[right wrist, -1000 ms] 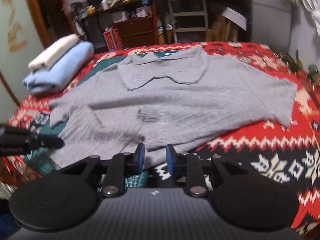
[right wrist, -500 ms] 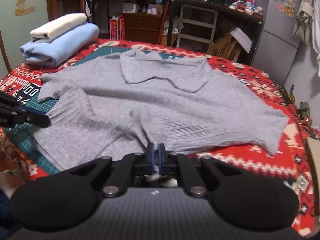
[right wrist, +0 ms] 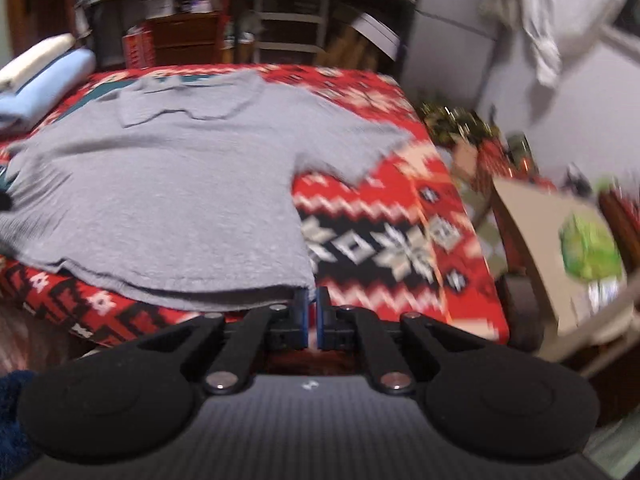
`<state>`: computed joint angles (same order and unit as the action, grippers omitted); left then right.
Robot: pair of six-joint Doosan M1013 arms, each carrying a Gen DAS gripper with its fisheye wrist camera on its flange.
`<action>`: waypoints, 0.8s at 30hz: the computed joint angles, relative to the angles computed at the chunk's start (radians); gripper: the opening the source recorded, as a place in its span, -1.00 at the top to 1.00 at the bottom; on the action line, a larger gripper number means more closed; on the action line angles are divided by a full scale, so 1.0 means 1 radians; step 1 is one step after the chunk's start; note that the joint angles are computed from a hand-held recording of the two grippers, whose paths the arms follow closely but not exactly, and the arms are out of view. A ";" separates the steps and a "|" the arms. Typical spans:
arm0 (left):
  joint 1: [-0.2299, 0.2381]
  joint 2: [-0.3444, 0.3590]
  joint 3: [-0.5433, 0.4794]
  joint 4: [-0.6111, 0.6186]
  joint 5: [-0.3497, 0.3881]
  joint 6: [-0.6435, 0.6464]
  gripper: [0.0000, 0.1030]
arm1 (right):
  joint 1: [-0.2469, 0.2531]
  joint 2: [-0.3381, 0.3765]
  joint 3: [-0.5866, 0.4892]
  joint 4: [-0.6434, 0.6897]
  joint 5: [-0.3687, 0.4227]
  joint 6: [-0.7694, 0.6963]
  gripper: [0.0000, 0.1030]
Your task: Fold clothes
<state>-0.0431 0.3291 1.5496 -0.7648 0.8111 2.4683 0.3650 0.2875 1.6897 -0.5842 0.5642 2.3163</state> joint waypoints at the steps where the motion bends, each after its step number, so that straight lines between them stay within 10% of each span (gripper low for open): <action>1: -0.001 0.000 0.000 0.001 0.006 0.004 0.91 | -0.002 -0.002 0.007 -0.004 0.002 0.009 0.94; 16: 0.040 -0.018 0.013 0.048 -0.021 -0.105 0.84 | 0.017 -0.035 0.034 0.004 -0.087 0.013 0.73; 24: 0.060 -0.028 0.029 0.106 -0.075 -0.239 0.61 | 0.059 0.072 -0.130 0.637 -0.169 -0.756 0.72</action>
<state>0.0172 0.3014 1.5789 -0.6587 0.7360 2.2297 0.4241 0.3596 1.5595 0.0524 0.3951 1.5598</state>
